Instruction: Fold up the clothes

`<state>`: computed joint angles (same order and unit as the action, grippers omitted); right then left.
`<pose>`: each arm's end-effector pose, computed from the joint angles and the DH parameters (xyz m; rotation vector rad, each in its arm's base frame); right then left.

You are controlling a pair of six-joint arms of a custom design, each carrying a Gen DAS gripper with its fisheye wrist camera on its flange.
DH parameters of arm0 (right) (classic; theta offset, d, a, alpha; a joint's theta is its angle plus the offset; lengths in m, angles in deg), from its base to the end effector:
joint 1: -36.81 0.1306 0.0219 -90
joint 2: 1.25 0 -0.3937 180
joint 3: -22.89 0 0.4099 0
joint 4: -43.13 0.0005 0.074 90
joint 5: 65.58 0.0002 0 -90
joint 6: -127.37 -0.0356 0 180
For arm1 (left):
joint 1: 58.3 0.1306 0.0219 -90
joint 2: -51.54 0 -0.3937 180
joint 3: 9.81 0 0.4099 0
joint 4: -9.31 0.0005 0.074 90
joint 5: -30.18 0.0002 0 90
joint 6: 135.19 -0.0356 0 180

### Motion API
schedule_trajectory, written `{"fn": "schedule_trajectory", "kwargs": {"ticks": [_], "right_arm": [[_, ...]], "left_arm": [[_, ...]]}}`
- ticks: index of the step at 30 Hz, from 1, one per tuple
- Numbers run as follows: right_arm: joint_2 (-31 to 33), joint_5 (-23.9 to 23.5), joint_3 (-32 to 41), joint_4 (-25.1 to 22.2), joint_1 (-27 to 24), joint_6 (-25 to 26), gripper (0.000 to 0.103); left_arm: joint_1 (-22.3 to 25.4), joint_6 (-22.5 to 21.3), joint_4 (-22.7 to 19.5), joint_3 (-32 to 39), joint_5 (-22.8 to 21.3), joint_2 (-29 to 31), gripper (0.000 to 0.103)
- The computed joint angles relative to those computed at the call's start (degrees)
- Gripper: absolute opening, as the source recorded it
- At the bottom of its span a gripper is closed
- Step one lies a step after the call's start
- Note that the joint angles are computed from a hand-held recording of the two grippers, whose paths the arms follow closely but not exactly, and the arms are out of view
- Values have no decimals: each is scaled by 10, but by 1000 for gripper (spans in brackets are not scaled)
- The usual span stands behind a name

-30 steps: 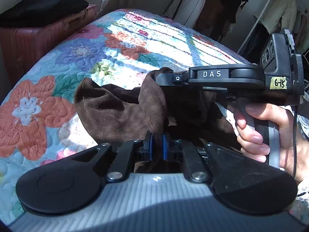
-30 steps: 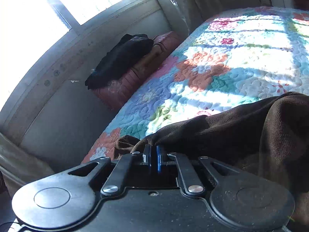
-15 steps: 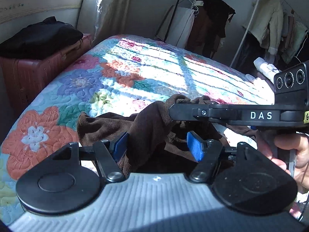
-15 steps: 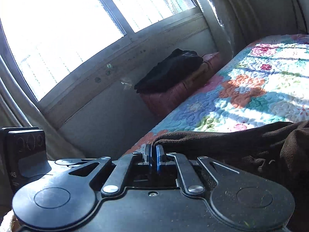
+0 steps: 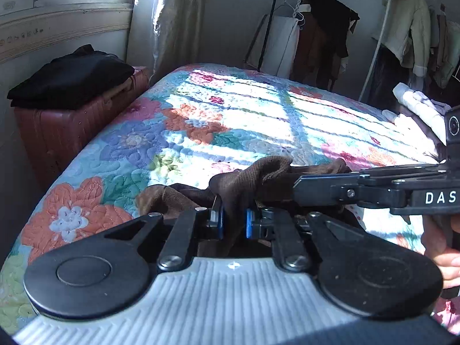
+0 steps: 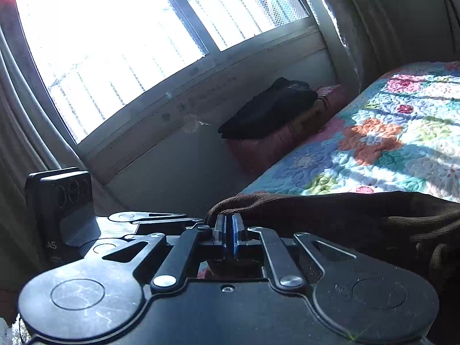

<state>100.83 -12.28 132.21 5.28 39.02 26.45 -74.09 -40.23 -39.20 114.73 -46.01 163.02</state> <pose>0.5978 0.0439 0.5149 -0.2312 2.0753 0.8098 0.6266 -0.1865 0.5264 0.3449 2.1805 -0.4670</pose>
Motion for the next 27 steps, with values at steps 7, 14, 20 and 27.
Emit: {"fn": "schedule_trajectory", "kwargs": {"ticks": [7,14,20,27], "right_arm": [[-4,39,-14,-13,-4,28,12],[5,86,-2,-53,4,81,17],[5,93,0,-56,8,94,36],[11,109,6,-75,13,123,38]], "left_arm": [[47,168,4,-13,-182,-8,13],[64,252,-26,-15,-295,-12,14],[71,312,-71,-1,-349,-2,29],[76,332,-128,36,-317,13,68]]}}
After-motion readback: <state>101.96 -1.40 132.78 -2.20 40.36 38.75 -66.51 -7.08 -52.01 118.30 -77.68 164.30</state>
